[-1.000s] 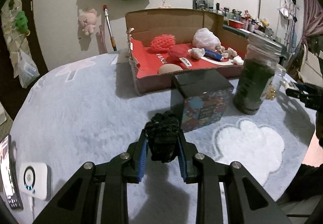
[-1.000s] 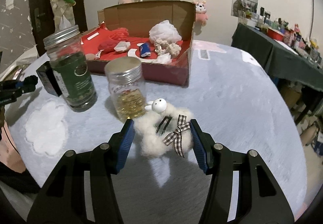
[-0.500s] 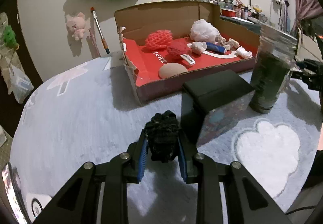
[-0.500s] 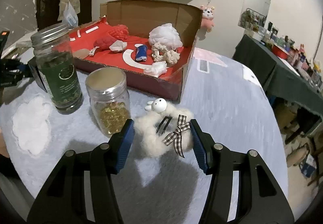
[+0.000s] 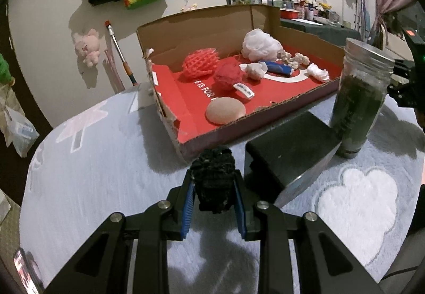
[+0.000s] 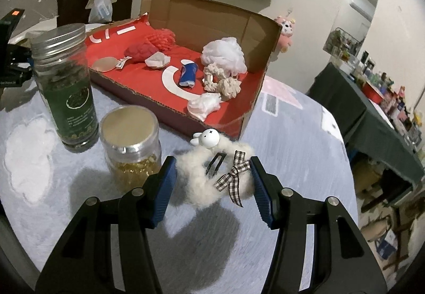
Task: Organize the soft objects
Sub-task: 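Carry the black scrunchie into the box with the left tool while the right tool carries the sheep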
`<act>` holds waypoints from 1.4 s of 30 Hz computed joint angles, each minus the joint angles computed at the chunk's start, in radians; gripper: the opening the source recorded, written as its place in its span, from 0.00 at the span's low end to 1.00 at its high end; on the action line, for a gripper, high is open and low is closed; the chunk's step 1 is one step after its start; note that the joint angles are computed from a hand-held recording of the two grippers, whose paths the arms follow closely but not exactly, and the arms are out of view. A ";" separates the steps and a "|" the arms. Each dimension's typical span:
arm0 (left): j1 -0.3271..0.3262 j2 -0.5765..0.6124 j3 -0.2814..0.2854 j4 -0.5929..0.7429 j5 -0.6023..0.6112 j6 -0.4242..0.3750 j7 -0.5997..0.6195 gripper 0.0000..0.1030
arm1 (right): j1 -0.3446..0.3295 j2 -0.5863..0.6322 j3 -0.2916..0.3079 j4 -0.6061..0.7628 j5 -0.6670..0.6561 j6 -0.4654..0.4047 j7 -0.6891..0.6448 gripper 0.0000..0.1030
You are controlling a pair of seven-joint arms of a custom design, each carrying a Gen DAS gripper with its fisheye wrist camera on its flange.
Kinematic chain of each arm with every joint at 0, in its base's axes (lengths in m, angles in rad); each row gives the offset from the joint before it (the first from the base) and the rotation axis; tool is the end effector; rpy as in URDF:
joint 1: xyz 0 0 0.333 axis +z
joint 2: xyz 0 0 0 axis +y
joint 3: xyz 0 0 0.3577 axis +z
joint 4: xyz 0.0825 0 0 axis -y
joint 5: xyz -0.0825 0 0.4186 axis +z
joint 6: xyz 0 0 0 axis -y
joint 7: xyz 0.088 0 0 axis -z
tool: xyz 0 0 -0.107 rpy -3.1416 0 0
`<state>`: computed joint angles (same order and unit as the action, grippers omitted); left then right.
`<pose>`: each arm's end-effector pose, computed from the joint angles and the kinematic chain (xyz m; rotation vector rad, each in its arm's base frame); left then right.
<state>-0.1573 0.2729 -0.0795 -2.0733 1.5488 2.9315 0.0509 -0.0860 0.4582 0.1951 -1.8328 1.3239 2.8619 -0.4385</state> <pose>0.5897 -0.2059 0.3379 -1.5707 1.8547 -0.6403 0.7077 0.0099 0.3302 -2.2390 0.8279 -0.6892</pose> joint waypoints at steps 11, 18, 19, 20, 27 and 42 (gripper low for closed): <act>-0.003 0.001 0.012 0.031 -0.043 0.001 0.098 0.27 | 0.000 0.013 0.009 0.039 -0.056 -0.007 0.008 0.52; 0.006 0.022 0.017 0.082 -0.097 0.049 0.180 0.27 | -0.002 0.026 0.010 0.078 -0.152 -0.039 0.084 0.52; 0.007 0.030 0.017 0.093 -0.131 0.062 0.217 0.27 | -0.004 0.028 0.011 0.083 -0.169 -0.048 0.100 0.52; 0.005 0.037 0.020 0.100 -0.164 0.073 0.250 0.27 | -0.004 0.031 0.009 0.090 -0.191 -0.061 0.122 0.51; 0.115 0.126 -0.133 0.176 -0.630 0.096 0.736 0.27 | 0.004 0.070 -0.007 0.183 -0.386 -0.196 0.312 0.52; 0.190 0.410 -0.378 0.593 -1.161 -0.291 1.360 0.27 | 0.082 0.316 -0.042 0.632 -0.767 -0.707 0.786 0.52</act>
<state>0.0328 0.6833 -0.4576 -1.4803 0.3875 2.6401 1.4109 -0.0040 0.7742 0.1527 -1.2011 0.5573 2.1547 0.3474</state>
